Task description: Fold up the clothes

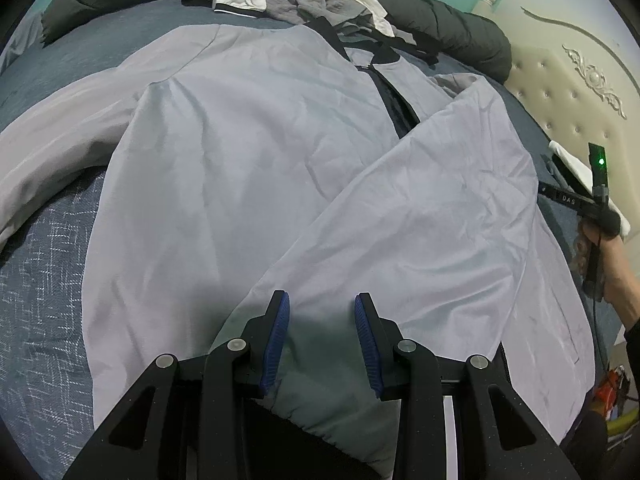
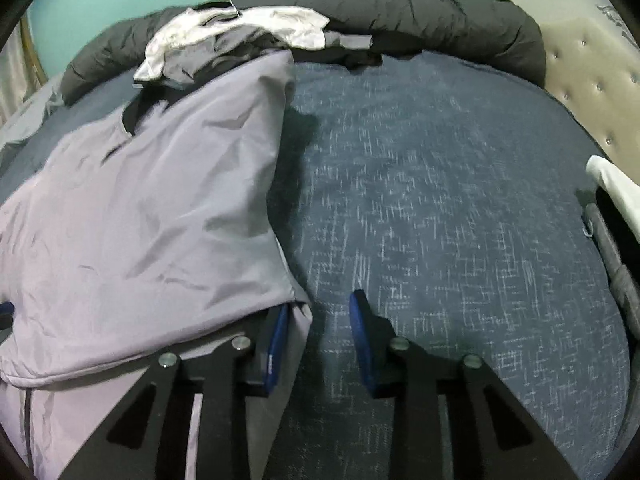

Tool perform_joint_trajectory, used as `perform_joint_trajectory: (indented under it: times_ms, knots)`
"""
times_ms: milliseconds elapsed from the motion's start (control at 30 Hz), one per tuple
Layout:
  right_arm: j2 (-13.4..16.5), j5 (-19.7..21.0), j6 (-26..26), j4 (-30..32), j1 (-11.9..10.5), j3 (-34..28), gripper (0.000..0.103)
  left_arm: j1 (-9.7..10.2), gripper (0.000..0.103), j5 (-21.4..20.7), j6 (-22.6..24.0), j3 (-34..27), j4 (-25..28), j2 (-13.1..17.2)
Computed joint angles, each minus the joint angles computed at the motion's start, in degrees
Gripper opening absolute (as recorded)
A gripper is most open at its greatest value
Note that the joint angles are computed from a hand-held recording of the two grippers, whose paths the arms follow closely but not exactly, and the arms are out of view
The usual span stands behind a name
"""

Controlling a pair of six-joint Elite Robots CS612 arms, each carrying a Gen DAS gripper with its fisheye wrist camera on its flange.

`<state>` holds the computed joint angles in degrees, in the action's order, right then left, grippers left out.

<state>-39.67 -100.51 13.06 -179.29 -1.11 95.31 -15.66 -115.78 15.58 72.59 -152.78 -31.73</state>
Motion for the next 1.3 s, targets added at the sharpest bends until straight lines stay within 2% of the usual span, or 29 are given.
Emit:
perform_joint_trajectory:
  times_ms: [100, 367, 467, 567, 667, 700, 733, 800, 1000, 1300]
  knots:
    - [0.5, -1.8, -0.9, 1.5, 0.5, -1.0, 0.030, 0.00, 0.037, 0.1, -0.1, 0.1, 0.0, -0.1]
    - [-0.5, -0.8, -0.8, 3.6, -0.2, 0.4, 0.028, 0.05, 0.037, -0.1, -0.2, -1.2, 1.1, 0.5]
    - [-2.4, 1.6, -0.7, 4.7, -1.0, 2.1, 0.028, 0.14, 0.037, -0.3, -0.6, -1.6, 1.5, 0.6]
    - [-4.8, 1.8, 0.6, 4.1, -1.7, 4.0, 0.028, 0.21, 0.037, -0.5, -0.8, -1.6, 1.5, 0.6]
    - [-6.2, 8.1, 3.1, 1.6, -3.4, 3.9, 0.032, 0.11, 0.037, -0.1, -0.9, -1.4, 1.0, 0.5]
    - [-6.2, 7.8, 2.9, 1.7, -3.3, 3.0, 0.037, 0.08, 0.037, 0.0, -1.0, -1.4, 0.9, 0.5]
    - [-6.0, 8.1, 2.3, 2.5, -3.1, 1.6, 0.042, 0.06, 0.037, 0.0, -1.2, -1.3, 0.6, 0.5]
    - [-5.4, 8.9, 1.6, 5.5, -2.5, -2.1, 0.047, -0.06, 0.037, 0.1, -1.6, -1.4, 0.1, 0.6]
    - [-1.9, 10.3, 5.0, 13.9, -1.9, -12.4, 0.048, -0.18, 0.037, 0.4, -0.8, -1.6, 0.0, 0.9]
    - [4.0, 8.4, 6.0, 25.7, -1.9, -25.0, 0.051, -0.35, 0.038, 0.5, 0.5, -1.7, 0.2, 1.0]
